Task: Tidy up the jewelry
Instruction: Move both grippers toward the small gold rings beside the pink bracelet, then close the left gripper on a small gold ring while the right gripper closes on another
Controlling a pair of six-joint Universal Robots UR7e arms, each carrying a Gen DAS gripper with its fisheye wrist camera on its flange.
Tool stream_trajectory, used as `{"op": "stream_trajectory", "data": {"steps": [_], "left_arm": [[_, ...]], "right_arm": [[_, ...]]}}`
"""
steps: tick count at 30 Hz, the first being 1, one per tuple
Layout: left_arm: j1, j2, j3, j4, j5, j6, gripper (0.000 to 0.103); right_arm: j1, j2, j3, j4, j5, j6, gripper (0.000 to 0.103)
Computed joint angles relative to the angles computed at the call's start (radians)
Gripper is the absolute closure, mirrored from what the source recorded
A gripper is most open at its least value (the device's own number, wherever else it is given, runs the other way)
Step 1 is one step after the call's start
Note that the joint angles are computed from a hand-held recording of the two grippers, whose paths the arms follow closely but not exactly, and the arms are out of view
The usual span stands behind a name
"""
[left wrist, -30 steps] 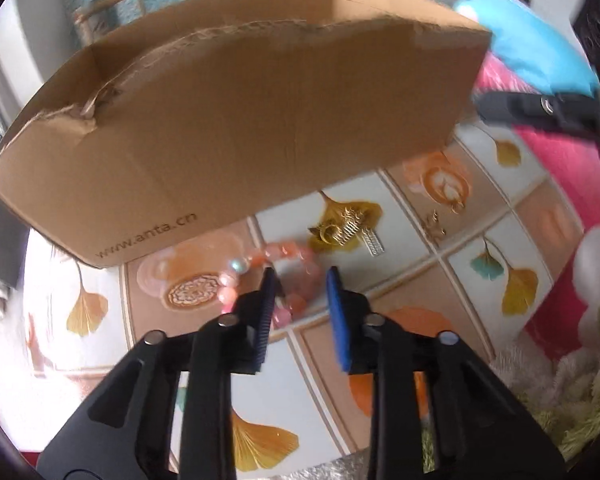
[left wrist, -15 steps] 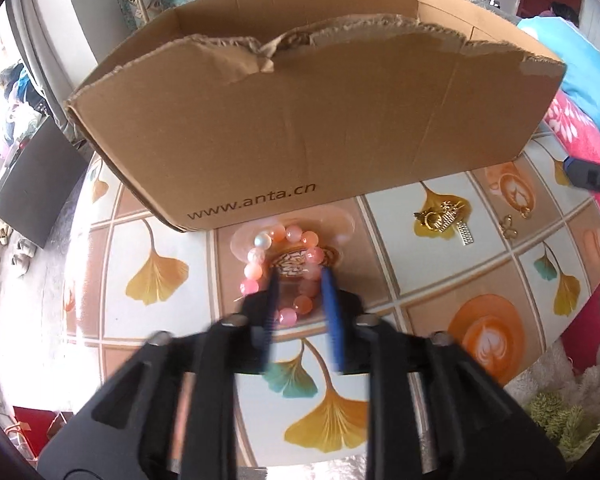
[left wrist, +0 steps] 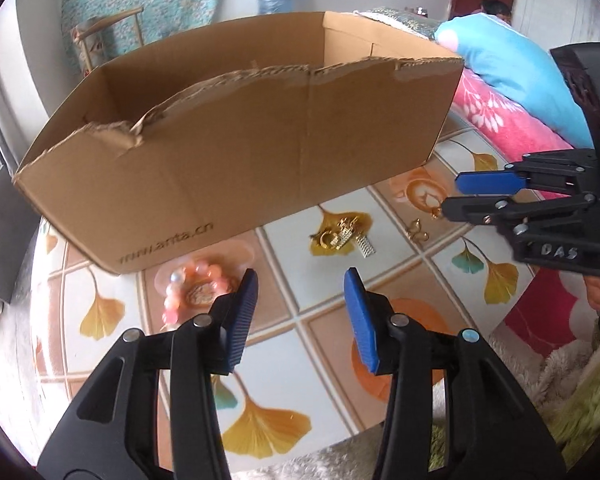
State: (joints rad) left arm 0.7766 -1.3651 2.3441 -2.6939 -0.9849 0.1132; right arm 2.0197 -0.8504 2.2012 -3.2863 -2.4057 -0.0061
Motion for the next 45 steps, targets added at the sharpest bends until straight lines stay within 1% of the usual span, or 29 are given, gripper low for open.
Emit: {"op": "stream_trajectory", "data": {"steps": [3, 6, 7, 10, 14, 15, 17, 20, 23, 26, 32, 36, 38, 42, 45], "left_arm": [[0.003, 0.034, -0.011, -0.033, 0.007, 0.021, 0.061], [0.016, 0.057, -0.027, -0.059, 0.004, 0.050, 0.063], [0.018, 0.065, -0.033, -0.070, 0.001, 0.057, 0.066], [0.029, 0.087, -0.051, -0.090, -0.028, 0.082, 0.070], [0.037, 0.104, -0.069, -0.078, -0.053, 0.110, 0.077], [0.037, 0.112, -0.072, -0.075, -0.051, 0.111, 0.079], [0.033, 0.130, -0.080, -0.049, -0.027, 0.104, 0.086], [0.037, 0.119, -0.080, -0.024, -0.023, 0.093, 0.090], [0.046, 0.093, -0.081, 0.015, -0.027, 0.071, 0.090], [0.048, 0.069, -0.073, 0.042, -0.012, 0.054, 0.091], [0.052, 0.000, -0.054, 0.098, -0.023, 0.019, 0.090], [0.054, -0.034, -0.042, 0.106, -0.064, 0.011, 0.090], [0.053, -0.037, -0.042, 0.111, -0.072, 0.009, 0.090], [0.044, -0.035, -0.037, 0.115, -0.083, 0.002, 0.090], [0.035, -0.033, -0.035, 0.114, -0.079, 0.007, 0.090]], "right_arm": [[-0.013, 0.013, -0.016, 0.047, -0.060, 0.025, 0.072], [-0.028, -0.007, -0.016, 0.071, -0.071, 0.069, 0.072], [-0.028, -0.009, -0.017, 0.065, -0.073, 0.068, 0.072], [-0.024, -0.012, -0.020, 0.041, -0.049, 0.049, 0.072], [-0.016, 0.001, -0.030, 0.023, -0.005, 0.022, 0.072], [-0.017, 0.004, -0.034, 0.022, 0.011, 0.019, 0.072], [-0.019, 0.009, -0.038, 0.023, 0.033, 0.023, 0.072], [-0.018, 0.009, -0.039, 0.022, 0.051, 0.025, 0.072], [-0.018, -0.004, -0.027, 0.009, 0.084, 0.022, 0.072], [-0.028, -0.019, -0.017, 0.020, 0.097, 0.030, 0.072], [-0.043, -0.056, 0.023, 0.030, 0.114, 0.078, 0.072], [-0.040, -0.050, 0.030, 0.021, 0.073, 0.099, 0.072], [-0.041, -0.039, 0.023, 0.020, 0.060, 0.098, 0.072], [-0.047, -0.013, 0.011, 0.006, 0.042, 0.062, 0.072], [-0.036, 0.014, -0.002, -0.010, 0.007, 0.025, 0.072]]}}
